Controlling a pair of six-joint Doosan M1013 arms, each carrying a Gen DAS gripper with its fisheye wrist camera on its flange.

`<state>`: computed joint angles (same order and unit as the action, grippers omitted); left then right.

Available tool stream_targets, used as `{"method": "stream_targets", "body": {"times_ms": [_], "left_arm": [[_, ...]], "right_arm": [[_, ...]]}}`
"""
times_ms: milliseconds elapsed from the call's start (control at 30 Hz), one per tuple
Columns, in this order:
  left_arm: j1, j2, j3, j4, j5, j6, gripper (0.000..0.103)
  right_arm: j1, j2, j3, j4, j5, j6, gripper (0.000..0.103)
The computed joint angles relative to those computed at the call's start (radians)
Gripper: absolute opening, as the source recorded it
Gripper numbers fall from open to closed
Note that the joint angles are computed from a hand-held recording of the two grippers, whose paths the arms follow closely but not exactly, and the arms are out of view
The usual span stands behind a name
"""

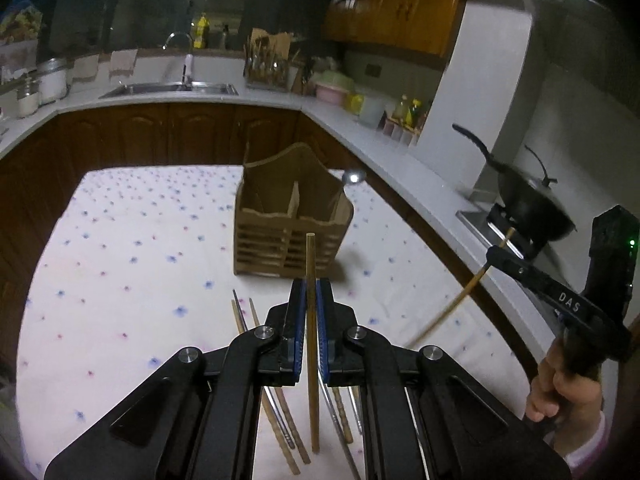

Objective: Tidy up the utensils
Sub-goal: 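Lift both chopsticks upright and lower them into the wooden holder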

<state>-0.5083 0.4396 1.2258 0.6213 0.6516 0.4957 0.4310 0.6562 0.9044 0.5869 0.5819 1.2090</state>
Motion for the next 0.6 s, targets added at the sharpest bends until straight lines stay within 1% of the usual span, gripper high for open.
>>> {"method": "stream_targets", "body": {"times_ms": [167,400,600], "left_arm": [[-0.005,-0.019,0.019,0.078,-0.009,-0.076,0.005],[-0.001,-0.023,0.024,0.121,-0.009,-0.127,0.005],[0.003,-0.023,0.026,0.157,-0.011,-0.165,0.005]], "right_arm": [[0.002,-0.005,-0.006,0.017,-0.025,-0.026,0.005],[0.001,0.008,-0.027,0.018,-0.015,-0.022,0.005],[0.001,0.006,-0.024,0.022,-0.018,-0.024,0.005]]}}
